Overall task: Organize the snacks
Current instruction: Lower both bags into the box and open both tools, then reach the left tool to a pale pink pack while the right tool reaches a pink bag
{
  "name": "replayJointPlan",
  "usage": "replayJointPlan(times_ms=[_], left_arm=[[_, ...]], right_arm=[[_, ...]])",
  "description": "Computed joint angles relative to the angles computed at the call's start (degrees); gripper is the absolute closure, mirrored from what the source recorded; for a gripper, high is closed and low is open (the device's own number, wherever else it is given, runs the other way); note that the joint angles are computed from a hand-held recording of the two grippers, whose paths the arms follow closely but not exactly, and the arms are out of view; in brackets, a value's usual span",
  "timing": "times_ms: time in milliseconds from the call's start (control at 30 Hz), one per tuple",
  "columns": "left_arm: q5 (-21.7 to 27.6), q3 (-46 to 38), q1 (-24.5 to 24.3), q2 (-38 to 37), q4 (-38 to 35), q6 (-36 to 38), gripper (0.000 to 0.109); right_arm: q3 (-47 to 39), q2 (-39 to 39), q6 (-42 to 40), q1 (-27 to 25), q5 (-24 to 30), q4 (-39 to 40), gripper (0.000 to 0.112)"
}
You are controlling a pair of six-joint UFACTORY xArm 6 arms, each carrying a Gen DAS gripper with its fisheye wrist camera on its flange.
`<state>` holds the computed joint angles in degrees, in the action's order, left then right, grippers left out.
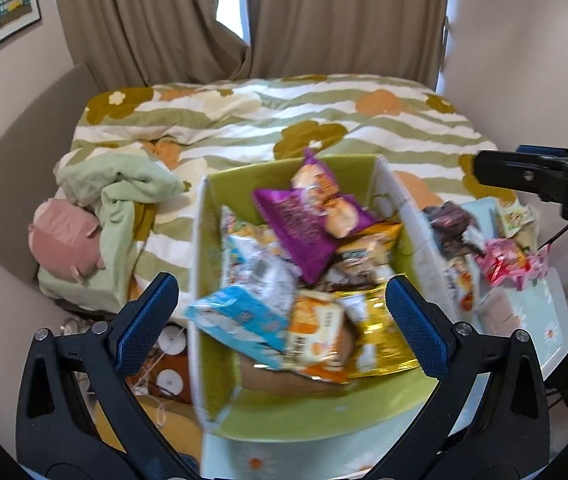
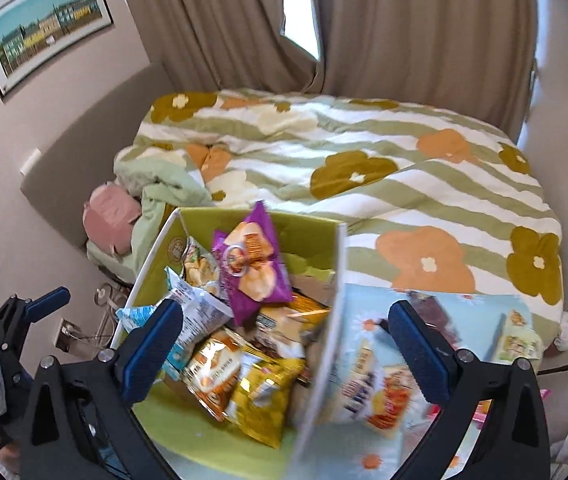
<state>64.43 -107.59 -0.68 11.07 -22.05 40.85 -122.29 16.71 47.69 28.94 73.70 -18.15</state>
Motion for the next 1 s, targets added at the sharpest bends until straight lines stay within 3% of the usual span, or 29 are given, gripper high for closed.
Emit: replayJointPlan(times_ms=[233, 500, 767, 1000], left_arm=[[-4.3, 13.1, -7.0, -11.8, 0.7, -5.8, 0.006], [-8.8, 26.4, -18.4, -22.4, 6.5, -15.0, 0.006], [-12.6, 36.3, -28.0, -26.2, 15.1, -28.3, 0.006], [-15.6, 43.2, -33.3, -24.1, 19.8, -37.2, 0.006]], right_arm=[[25.9, -23.1, 1.3, -1.5, -3.8, -4.5, 0.01], [46.4, -43.8, 1.5, -6.4, -3.4, -4.5, 0.01], [62.7, -58.0, -2.5, -13.6, -4.8, 0.6, 0.01], [77.2, -66.0, -9.2, -22.1, -9.7, 8.9, 0.01]])
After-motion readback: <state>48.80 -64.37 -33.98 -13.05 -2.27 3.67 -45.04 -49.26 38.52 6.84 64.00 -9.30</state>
